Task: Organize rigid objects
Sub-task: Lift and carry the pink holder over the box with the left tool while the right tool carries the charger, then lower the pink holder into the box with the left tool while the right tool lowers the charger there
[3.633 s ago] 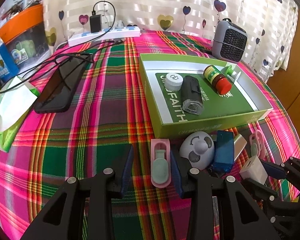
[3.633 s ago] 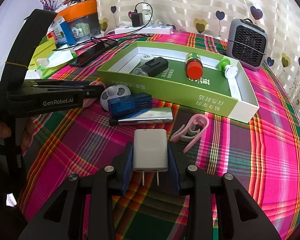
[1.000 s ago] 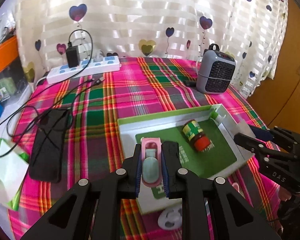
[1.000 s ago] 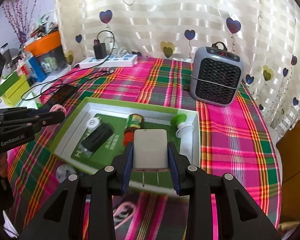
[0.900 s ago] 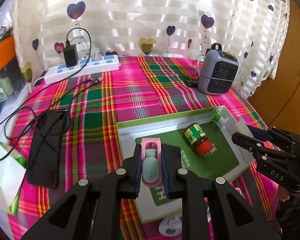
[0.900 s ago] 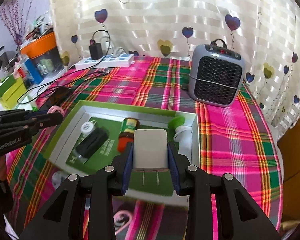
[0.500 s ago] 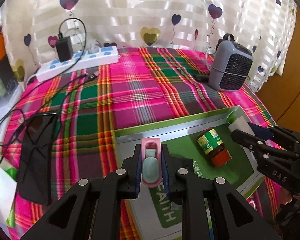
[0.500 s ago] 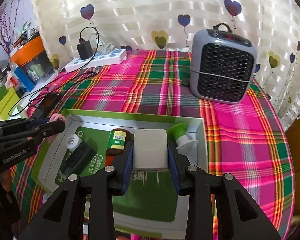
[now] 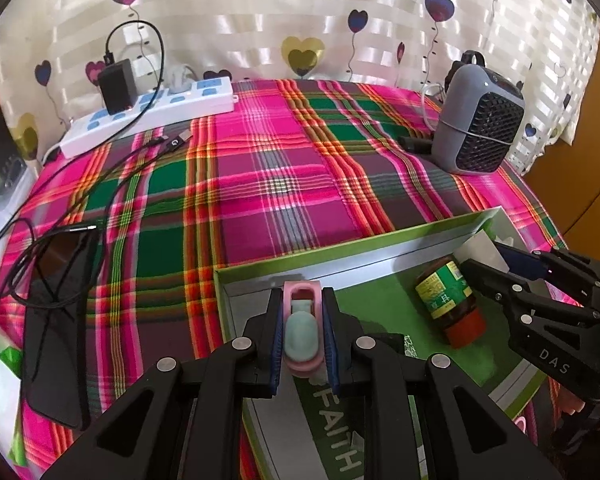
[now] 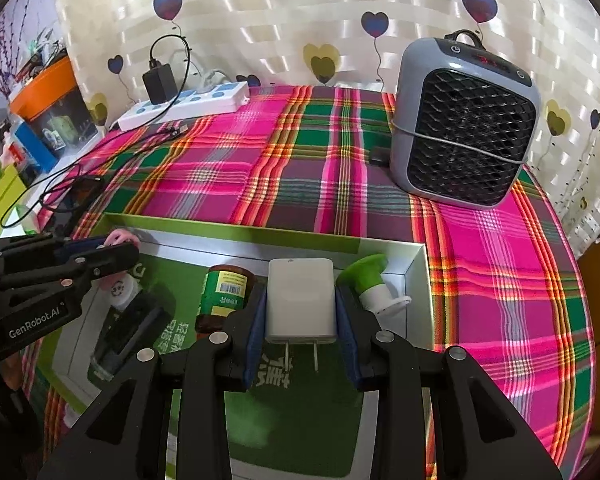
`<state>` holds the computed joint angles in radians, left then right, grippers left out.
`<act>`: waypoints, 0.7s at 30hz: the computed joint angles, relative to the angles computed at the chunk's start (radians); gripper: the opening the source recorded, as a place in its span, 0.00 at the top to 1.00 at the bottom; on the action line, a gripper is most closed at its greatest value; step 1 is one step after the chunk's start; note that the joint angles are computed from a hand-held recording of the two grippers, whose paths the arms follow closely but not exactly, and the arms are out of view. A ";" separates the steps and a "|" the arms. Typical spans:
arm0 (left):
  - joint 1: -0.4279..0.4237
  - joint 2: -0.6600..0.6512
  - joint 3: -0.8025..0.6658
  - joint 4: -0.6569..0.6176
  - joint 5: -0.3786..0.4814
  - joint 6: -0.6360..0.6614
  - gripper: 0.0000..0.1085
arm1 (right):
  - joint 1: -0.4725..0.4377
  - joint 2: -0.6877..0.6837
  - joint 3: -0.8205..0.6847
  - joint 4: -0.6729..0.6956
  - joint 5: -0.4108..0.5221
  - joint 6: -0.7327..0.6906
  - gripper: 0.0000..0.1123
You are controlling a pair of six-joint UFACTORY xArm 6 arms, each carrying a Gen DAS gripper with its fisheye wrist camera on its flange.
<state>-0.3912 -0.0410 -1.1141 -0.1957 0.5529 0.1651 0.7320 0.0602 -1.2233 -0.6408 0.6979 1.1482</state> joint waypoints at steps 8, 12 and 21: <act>-0.001 0.015 -0.009 0.009 0.008 -0.011 0.84 | -0.005 0.016 -0.008 0.014 0.002 -0.013 0.69; -0.001 0.017 -0.011 0.005 0.006 -0.007 0.84 | -0.005 0.020 -0.012 0.019 0.000 -0.021 0.69; -0.001 0.021 -0.016 0.013 0.010 -0.013 0.84 | -0.009 0.018 -0.004 0.028 -0.013 -0.020 0.69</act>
